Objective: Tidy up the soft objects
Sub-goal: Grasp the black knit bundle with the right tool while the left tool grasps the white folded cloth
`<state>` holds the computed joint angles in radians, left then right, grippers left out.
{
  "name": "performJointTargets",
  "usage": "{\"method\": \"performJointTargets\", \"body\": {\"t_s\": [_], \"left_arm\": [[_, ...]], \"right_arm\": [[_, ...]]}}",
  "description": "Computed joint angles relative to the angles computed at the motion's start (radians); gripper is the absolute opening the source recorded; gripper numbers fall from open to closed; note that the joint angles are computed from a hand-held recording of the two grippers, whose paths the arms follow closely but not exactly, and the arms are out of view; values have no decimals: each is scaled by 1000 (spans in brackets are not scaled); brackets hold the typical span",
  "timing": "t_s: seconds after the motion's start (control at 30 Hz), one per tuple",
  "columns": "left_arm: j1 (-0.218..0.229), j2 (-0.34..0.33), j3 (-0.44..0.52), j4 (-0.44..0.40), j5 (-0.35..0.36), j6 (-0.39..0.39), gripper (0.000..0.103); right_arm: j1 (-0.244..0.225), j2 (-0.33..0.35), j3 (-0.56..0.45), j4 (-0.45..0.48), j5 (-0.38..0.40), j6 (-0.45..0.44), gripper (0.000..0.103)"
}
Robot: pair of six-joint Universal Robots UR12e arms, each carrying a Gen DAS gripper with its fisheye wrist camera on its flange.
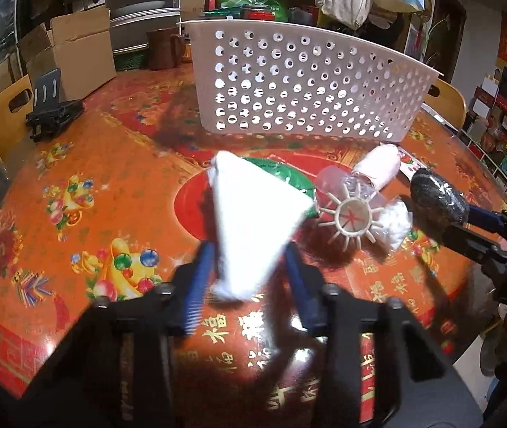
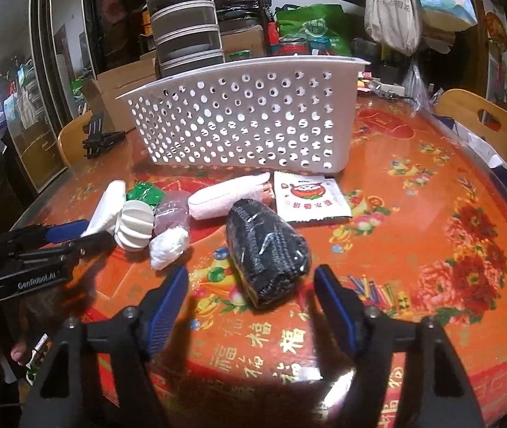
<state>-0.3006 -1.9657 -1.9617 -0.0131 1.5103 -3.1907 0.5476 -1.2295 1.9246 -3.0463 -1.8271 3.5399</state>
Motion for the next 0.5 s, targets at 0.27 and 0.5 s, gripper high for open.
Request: {"method": "performJointTargets", "body": {"t_s": [0.27, 0.5], "left_arm": [[13, 6, -19, 45, 6, -1, 21], [23, 10, -27, 61, -29, 8, 22]], "right_arm": [[-14, 4, 4, -3, 58, 0, 37], [-14, 7, -5, -6, 60, 2, 37]]}}
